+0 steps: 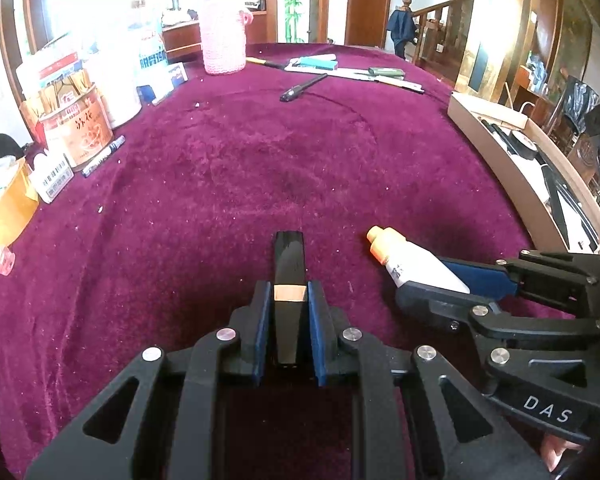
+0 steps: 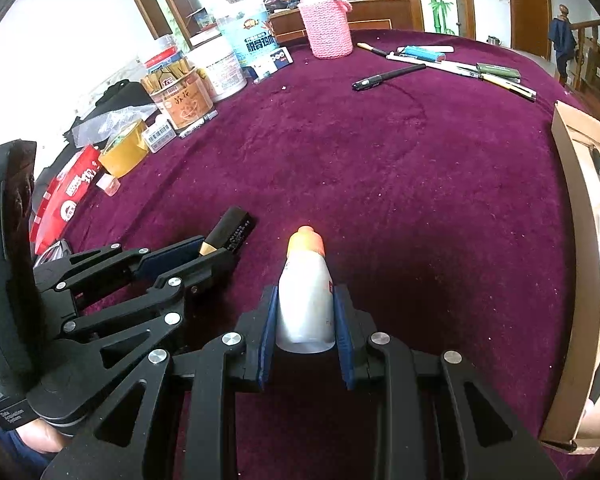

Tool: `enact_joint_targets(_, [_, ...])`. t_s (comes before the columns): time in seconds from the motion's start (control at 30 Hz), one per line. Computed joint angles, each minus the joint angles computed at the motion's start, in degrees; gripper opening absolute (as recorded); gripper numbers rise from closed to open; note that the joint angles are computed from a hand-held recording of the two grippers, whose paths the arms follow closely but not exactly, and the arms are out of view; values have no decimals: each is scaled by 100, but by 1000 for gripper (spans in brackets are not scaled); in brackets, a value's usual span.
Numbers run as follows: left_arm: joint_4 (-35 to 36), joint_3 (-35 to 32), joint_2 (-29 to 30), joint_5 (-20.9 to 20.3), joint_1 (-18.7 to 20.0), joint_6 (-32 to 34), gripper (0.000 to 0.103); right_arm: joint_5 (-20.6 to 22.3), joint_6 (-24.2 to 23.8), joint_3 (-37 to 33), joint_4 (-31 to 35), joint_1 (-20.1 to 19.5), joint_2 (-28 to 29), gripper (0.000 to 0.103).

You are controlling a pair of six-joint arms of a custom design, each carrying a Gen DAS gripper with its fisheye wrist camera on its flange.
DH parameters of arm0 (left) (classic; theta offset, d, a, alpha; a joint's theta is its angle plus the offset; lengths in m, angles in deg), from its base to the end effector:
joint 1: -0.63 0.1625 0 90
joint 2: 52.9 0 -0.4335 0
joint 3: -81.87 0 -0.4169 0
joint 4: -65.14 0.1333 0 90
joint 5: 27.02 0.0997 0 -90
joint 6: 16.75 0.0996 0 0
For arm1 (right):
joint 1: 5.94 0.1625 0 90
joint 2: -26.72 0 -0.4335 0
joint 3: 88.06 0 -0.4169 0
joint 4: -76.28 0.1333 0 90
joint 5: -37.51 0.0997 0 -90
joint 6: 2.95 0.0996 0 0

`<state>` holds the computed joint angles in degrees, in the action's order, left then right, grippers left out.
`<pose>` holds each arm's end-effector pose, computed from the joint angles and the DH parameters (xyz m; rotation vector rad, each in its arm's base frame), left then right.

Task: Organize rigid objects
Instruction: 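Lift the glue bottle with the right gripper while the left gripper opens, releasing its marker, then carry the glue bottle into the box and open the right gripper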

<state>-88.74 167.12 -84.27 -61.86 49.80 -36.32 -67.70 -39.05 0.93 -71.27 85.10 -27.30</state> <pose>-0.3106 -0.6884 0.0127 0.3177 2.2566 -0.7703 0.1203 -0.7232 0.2239 0.8044 -2.6239 0.4119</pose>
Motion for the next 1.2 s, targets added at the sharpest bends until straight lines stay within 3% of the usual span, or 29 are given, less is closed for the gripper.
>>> enact_joint_targets(0.7, [-539, 57, 132, 739, -235, 492, 15, 172, -6, 293, -330, -12, -340, 24])
enact_joint_targets(0.83, [-561, 95, 59, 623, -242, 458, 15, 276, 28, 342, -396, -45, -452, 24])
enact_joint_targets(1.2, [-532, 116, -159, -226, -292, 197, 15, 708, 150, 454, -555, -277, -830, 24])
